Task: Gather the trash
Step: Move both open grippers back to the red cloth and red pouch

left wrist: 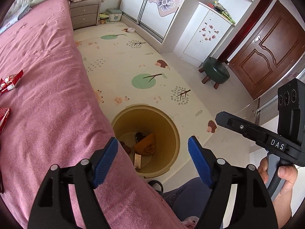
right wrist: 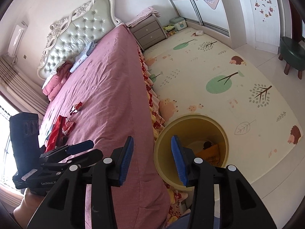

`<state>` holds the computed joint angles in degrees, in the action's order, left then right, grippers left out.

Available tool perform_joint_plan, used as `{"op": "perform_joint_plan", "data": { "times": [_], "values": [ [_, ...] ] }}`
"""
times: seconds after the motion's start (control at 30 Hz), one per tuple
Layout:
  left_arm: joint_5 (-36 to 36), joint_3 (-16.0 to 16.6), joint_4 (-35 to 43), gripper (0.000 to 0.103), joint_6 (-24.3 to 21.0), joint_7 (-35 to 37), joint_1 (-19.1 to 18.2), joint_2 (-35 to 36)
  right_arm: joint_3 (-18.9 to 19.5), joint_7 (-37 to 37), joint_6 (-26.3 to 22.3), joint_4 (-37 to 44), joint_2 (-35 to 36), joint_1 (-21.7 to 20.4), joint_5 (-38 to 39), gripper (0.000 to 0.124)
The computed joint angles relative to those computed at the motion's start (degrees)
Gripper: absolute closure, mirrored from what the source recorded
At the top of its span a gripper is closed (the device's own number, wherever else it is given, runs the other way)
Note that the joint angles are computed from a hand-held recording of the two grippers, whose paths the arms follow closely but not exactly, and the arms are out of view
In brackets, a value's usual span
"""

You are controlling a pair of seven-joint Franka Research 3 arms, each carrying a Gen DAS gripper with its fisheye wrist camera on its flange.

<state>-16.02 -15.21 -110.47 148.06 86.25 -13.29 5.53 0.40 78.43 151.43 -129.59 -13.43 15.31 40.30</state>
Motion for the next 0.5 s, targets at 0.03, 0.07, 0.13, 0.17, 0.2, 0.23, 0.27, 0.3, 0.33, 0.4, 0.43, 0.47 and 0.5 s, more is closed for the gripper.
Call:
{"op": "perform_joint_plan", "data": {
  "times": [0.03, 0.07, 0.13, 0.17, 0.2, 0.23, 0.27, 0.3, 0.33, 0.4, 0.43, 0.47, 0.5],
  "values": [
    [-0.3, 0.1, -0.7, 0.027, 0.4, 0.1, 0.1, -0.7, 0.2, 0.0, 0.0, 0.2, -0.1, 0.3, 0.0, 0.082],
    [-0.7, 0.2, -1.4, 0.027, 0.6, 0.4, 0.3, -1.6, 0.4, -0.1, -0.1, 0.5, -0.2, 0.6, 0.1, 0.082],
    [-1.2, 0.7, -3.4, 0.027, 1.4, 0.5, 0.5, -3.5, 0.8, -0.2, -0.3, 1.2, -0.1, 1.2, 0.2, 0.082],
    [-1.4, 1.0, -3.9, 0.027, 1.5, 0.7, 0.6, -4.2, 1.1, -0.3, -0.3, 1.5, 0.0, 1.6, 0.2, 0.082],
    [-1.4, 1.4, -4.9, 0.027, 1.8, 0.6, 0.6, -5.3, 1.3, -0.4, -0.4, 1.9, 0.1, 2.0, 0.3, 0.082],
    [-1.2, 1.8, -6.0, 0.027, 2.2, 0.5, 0.6, -6.4, 1.5, -0.6, -0.6, 2.4, 0.3, 2.4, 0.3, 0.082],
    [-1.2, 2.2, -6.9, 0.027, 2.5, 0.4, 0.6, -7.4, 1.8, -0.7, -0.6, 2.8, 0.5, 2.8, 0.4, 0.083],
    [-1.2, 2.6, -7.9, 0.027, 2.6, 0.5, 0.6, -8.4, 2.1, -0.9, -0.8, 3.3, 0.8, 3.3, 0.6, 0.083],
    [-1.1, 3.1, -8.9, 0.027, 2.7, 0.4, 0.6, -9.5, 2.4, -0.8, -0.9, 3.8, 1.0, 3.7, 0.6, 0.082],
    [-1.0, 4.0, -11.3, 0.027, 3.4, -0.1, 0.5, -11.8, 2.9, -1.4, -1.2, 5.0, 1.7, 4.8, 1.1, 0.082],
    [-0.7, 4.6, -12.5, 0.027, 3.7, -0.5, 0.6, -13.0, 3.3, -1.3, -1.3, 5.5, 2.1, 5.2, 1.1, 0.082],
    [-0.6, 5.2, -13.6, 0.027, 3.9, -0.7, 0.6, -14.1, 3.7, -1.3, -1.4, 6.0, 2.4, 5.7, 1.1, 0.082],
    [-0.5, 5.7, -14.6, 0.027, 4.0, -0.9, 0.6, -15.1, 4.0, -1.6, -1.6, 6.7, 3.0, 6.2, 1.4, 0.082]
  ]
}}
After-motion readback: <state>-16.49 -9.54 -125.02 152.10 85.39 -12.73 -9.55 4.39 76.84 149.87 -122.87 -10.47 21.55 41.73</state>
